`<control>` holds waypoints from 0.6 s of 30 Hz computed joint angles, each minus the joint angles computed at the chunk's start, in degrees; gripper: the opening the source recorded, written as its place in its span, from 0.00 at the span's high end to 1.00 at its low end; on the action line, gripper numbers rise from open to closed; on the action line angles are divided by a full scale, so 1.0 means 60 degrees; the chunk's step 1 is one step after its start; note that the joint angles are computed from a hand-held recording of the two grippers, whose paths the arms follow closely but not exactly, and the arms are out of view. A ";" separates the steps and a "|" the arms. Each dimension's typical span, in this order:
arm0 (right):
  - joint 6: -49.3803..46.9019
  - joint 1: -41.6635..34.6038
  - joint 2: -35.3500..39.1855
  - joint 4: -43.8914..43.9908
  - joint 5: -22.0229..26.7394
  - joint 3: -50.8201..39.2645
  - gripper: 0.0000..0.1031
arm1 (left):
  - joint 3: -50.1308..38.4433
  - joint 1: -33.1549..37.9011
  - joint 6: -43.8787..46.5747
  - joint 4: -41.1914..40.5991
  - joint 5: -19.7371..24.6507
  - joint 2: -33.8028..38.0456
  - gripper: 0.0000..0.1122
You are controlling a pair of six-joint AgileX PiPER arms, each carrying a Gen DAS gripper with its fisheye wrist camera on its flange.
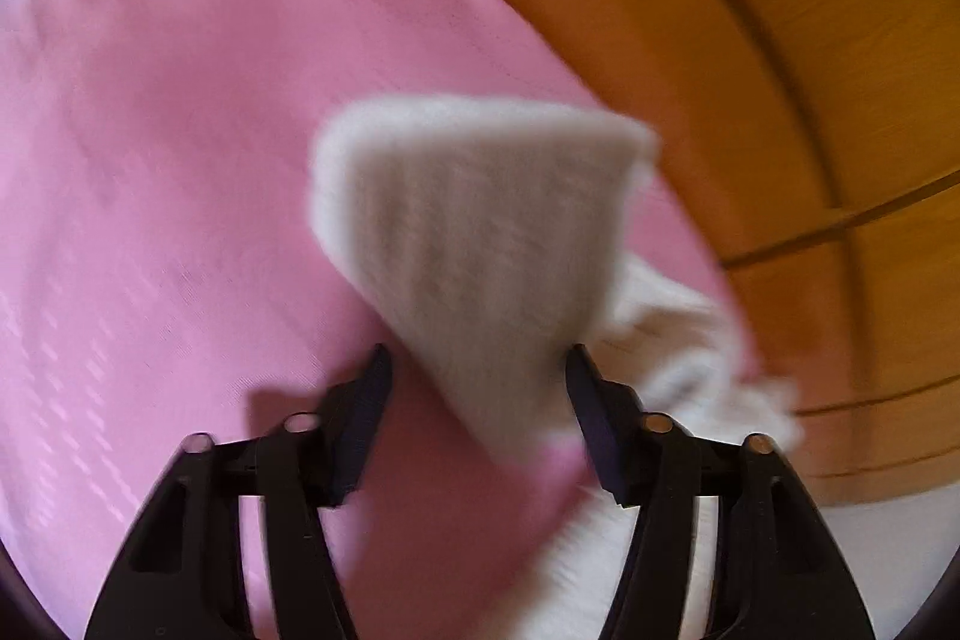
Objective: Fold small clothes
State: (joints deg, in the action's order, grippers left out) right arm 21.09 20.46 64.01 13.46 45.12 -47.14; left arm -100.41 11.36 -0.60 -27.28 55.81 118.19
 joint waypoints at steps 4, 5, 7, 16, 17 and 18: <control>-0.0016 0.0024 0.0061 0.0006 -0.0055 -0.0019 0.19 | 0.0366 -0.0020 0.0742 0.1180 -0.0393 -0.0539 0.94; -0.0073 -0.0011 0.0083 0.0042 -0.0056 -0.0036 0.19 | 0.0685 0.0046 0.1103 0.1407 -0.0713 -0.0911 0.95; -0.0172 -0.0078 0.0073 0.0127 -0.0071 -0.0012 0.19 | 0.1888 0.0406 0.2556 0.1681 -0.1882 -0.2146 0.95; 0.0182 0.0130 0.0283 -0.0233 -0.0064 -0.0186 0.17 | 0.5837 0.2582 0.7566 0.2918 -0.5187 -0.4760 0.92; 0.0286 0.0191 0.0344 -0.0314 -0.0045 -0.0254 0.17 | 0.5817 0.3021 0.8162 0.2388 -0.4667 -0.4656 0.87; 0.0362 0.0230 0.0392 -0.0389 -0.0001 -0.0316 0.17 | 0.5668 0.3475 0.8750 0.1827 -0.4082 -0.4553 0.84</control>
State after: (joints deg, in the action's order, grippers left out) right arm 23.26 21.84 66.36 11.13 45.11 -49.04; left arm -66.40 32.21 51.89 -16.32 31.32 90.87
